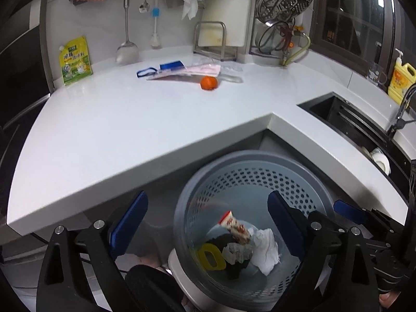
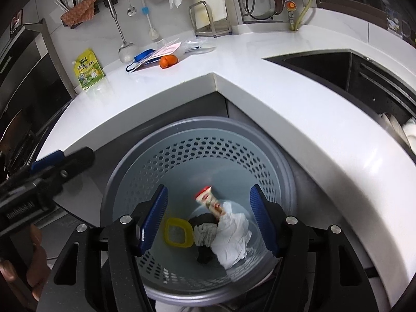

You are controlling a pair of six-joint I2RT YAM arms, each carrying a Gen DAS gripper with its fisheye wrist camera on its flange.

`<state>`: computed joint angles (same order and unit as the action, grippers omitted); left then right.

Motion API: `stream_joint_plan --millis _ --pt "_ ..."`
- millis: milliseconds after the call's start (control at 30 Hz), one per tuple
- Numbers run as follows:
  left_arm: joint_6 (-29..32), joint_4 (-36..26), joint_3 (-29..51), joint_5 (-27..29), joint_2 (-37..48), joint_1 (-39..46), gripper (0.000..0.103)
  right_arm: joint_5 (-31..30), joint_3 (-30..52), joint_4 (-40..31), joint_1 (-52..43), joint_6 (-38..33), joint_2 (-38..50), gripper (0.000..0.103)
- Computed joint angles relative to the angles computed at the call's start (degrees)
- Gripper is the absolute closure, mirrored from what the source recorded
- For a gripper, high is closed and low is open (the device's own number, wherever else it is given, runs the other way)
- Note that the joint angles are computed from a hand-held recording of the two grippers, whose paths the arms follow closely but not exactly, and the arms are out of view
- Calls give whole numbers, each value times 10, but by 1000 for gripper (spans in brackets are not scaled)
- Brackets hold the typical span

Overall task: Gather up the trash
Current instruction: 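Move both tools back over the counter toward the pink packaging and orange peel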

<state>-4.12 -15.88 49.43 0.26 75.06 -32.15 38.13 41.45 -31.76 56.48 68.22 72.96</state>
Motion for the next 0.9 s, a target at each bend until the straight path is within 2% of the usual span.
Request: stream_joint_plan --millis 433,667,900 --pt "9 12 148 -7 117 44 8 -64 42 73 -143 -178 11 37" --pt "21 1 239 -4 200 85 8 -113 117 114 -224 -268 78 37" --pt "22 -24 335 10 277 115 7 -156 214 129 -288 -327 164 37"
